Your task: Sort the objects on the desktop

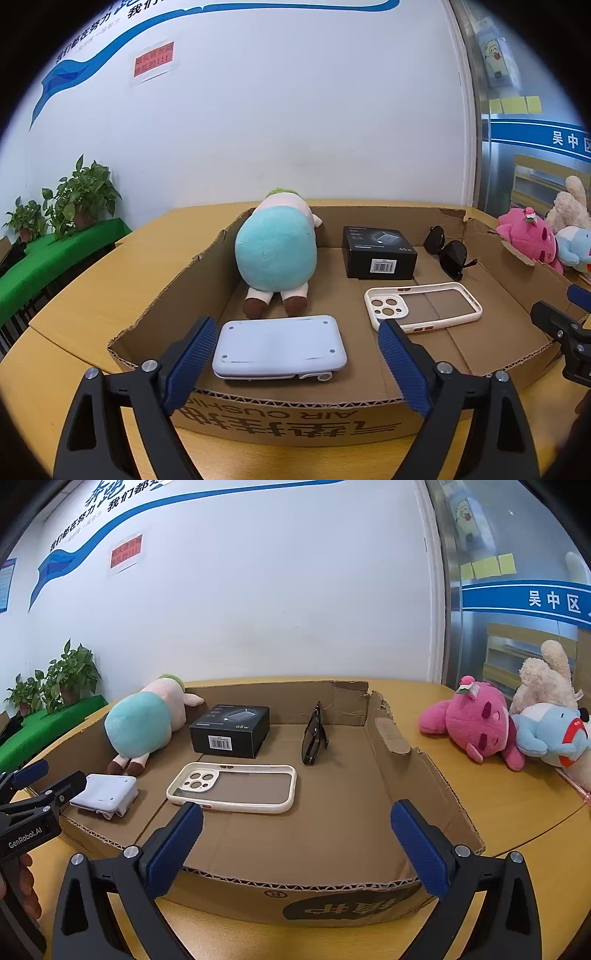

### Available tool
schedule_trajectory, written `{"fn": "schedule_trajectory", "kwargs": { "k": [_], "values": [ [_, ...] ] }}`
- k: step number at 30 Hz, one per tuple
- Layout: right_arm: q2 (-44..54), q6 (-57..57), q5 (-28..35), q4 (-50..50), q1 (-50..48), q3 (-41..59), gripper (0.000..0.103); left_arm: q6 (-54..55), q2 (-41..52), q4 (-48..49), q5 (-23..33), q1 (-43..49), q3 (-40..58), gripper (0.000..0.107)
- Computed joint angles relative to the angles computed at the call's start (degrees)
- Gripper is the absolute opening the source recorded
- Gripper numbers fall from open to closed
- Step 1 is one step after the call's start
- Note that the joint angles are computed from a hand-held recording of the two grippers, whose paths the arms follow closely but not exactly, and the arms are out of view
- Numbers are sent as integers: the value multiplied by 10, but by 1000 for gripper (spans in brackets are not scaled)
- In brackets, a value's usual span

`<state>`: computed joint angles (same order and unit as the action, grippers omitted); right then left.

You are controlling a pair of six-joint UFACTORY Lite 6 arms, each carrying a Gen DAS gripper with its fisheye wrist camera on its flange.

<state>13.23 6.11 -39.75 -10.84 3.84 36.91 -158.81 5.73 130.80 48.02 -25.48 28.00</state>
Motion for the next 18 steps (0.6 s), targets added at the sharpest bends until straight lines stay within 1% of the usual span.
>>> {"fn": "schedule_trajectory", "kwargs": {
  "k": [9, 12, 18],
  "values": [
    [1, -5, -1, 5, 2, 0, 103, -3, 2, 7, -1, 0, 1, 95],
    [2, -6, -1, 5, 1, 1, 103, -9, 1, 22, -6, 3, 0, 99],
    [2, -5, -1, 5, 1, 1, 103, -9, -1, 20, -6, 1, -2, 99]
  ]
}}
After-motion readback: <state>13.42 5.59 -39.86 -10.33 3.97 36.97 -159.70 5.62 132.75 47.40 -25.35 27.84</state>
